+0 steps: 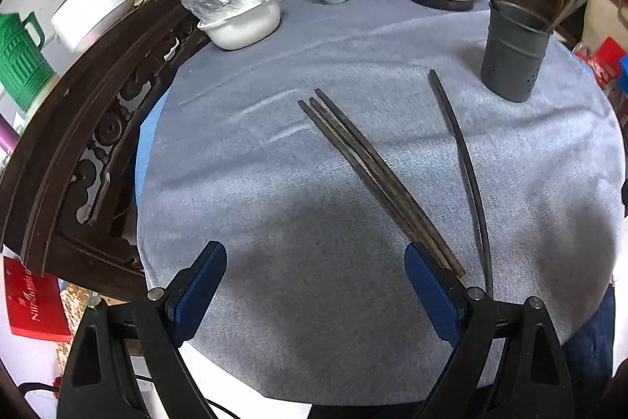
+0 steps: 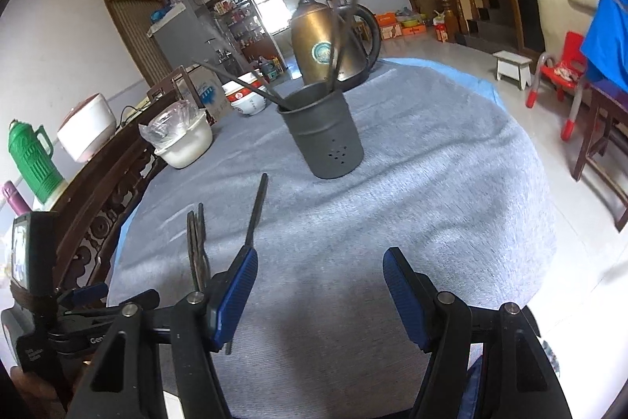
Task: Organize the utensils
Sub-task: 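Lower the left tool onto the dark chopsticks while the right tool straddles one chopstick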
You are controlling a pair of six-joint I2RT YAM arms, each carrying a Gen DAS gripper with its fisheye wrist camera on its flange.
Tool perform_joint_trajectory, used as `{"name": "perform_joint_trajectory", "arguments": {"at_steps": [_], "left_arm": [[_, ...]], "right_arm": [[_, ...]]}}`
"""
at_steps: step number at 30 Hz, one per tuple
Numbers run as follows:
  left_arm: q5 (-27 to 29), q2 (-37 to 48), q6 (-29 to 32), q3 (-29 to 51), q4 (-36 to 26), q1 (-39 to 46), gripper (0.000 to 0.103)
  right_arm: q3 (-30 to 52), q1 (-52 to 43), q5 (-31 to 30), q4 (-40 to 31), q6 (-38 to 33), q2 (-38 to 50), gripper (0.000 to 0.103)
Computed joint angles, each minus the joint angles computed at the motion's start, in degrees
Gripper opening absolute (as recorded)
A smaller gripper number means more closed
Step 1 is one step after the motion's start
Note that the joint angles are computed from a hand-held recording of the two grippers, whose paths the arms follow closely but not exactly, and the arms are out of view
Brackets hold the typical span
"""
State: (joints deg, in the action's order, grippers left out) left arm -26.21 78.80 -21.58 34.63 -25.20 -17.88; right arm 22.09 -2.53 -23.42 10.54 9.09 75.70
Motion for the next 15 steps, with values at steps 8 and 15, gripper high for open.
{"name": "perform_joint_trajectory", "arguments": {"at_steps": [8, 15], "left_arm": [[-2.33, 6.58, 0.49, 5.59, -0.71, 0.83, 0.092], [1.08, 7.54, 4.51, 9.68, 1.1, 7.92, 0.092]], "right_arm": [[2.55, -8.65, -6.79, 1.51, -1.79, 6.29, 0.07], [5.74, -6.74, -5.32, 1.22, -1.48, 9.39, 0.07]]}}
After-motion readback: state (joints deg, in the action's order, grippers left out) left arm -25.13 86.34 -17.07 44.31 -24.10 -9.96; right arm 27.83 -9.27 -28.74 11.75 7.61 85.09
